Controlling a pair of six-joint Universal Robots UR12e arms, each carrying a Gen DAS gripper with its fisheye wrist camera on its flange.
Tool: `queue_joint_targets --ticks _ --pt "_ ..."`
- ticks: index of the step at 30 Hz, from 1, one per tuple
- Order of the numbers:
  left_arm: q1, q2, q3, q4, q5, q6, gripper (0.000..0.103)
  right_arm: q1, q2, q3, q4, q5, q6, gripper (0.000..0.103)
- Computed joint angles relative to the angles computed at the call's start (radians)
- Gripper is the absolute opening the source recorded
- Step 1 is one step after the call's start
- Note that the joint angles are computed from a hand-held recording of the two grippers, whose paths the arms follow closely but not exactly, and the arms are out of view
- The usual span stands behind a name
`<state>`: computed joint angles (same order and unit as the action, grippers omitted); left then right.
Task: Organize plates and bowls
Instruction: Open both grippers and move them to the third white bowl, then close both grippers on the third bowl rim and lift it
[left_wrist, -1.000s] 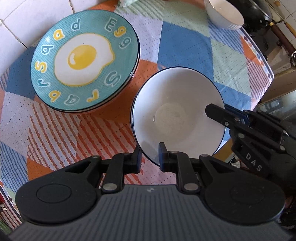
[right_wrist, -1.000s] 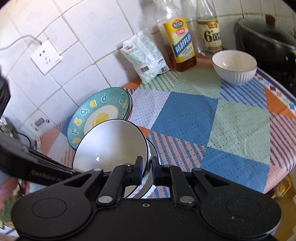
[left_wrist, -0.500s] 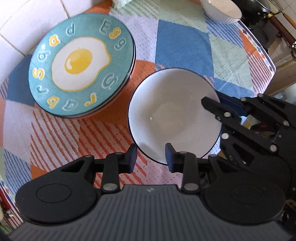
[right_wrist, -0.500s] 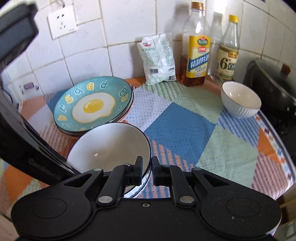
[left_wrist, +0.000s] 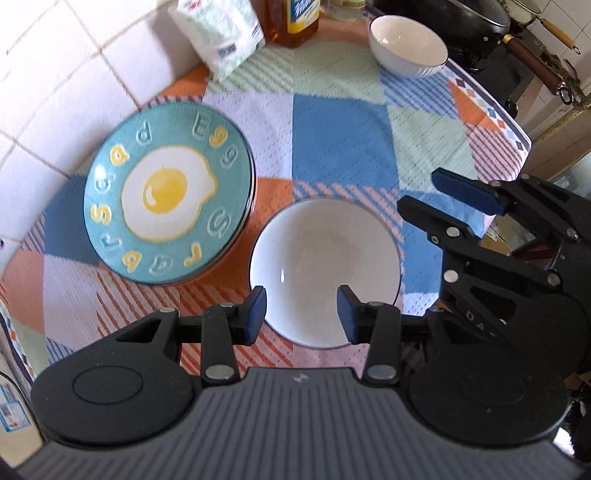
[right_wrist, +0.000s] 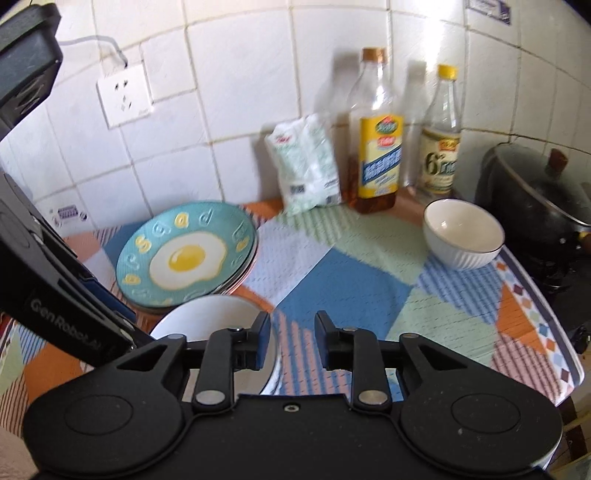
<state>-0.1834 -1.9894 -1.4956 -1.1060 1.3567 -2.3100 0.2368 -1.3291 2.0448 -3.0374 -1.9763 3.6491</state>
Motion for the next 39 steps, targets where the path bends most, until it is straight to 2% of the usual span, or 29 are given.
queue_joint_targets --ticks 7,11,17,19,21,22,23,24,25,30,32,34,39 --pt "-0.034 -0.003 0.018 0.043 -0.024 -0.046 0.044 -0.037 -0.018 0.047 -0.089 -0.037 -0.014 0.046" --pt "-0.052 -0.008 0.011 0.086 -0.059 -0.094 0.048 -0.078 -0.038 0.071 -0.096 -0.027 -0.03 0.047" --pt "-0.081 -0.008 -0.011 0.154 -0.084 -0.145 0.049 -0.133 -0.058 0.103 -0.12 -0.008 -0.085 0.059" --pt "-0.09 -0.007 -0.019 0.187 -0.09 -0.163 0.054 -0.153 -0.058 0.114 -0.133 0.009 -0.091 0.062" --pt "-0.108 -0.004 -0.023 0.214 -0.044 -0.167 0.057 -0.174 -0.055 0.12 -0.127 0.033 -0.153 0.071" --pt "-0.116 -0.001 -0.027 0.234 -0.022 -0.159 0.065 -0.188 -0.056 0.119 -0.105 0.058 -0.224 0.073" --pt "-0.12 0.003 -0.034 0.261 -0.017 -0.151 0.069 -0.2 -0.055 0.117 -0.078 0.072 -0.299 0.074" --pt "-0.122 0.005 -0.041 0.287 -0.016 -0.15 0.074 -0.21 -0.053 0.119 -0.066 0.073 -0.346 0.074" --pt "-0.126 0.005 -0.042 0.303 -0.013 -0.155 0.075 -0.221 -0.051 0.122 -0.06 0.076 -0.366 0.074" --pt "-0.155 -0.027 -0.004 0.303 0.002 -0.215 0.078 -0.283 -0.032 0.156 -0.137 0.15 -0.358 0.075" --pt "-0.168 -0.046 0.011 0.316 -0.008 -0.248 0.083 -0.3 -0.013 0.162 -0.178 0.161 -0.344 0.076" --pt "-0.188 -0.067 0.018 0.356 0.013 -0.279 0.093 -0.316 0.005 0.161 -0.204 0.177 -0.338 0.077" --pt "-0.225 -0.126 0.057 0.402 0.043 -0.317 0.094 -0.365 0.028 0.157 -0.233 0.257 -0.339 0.081"
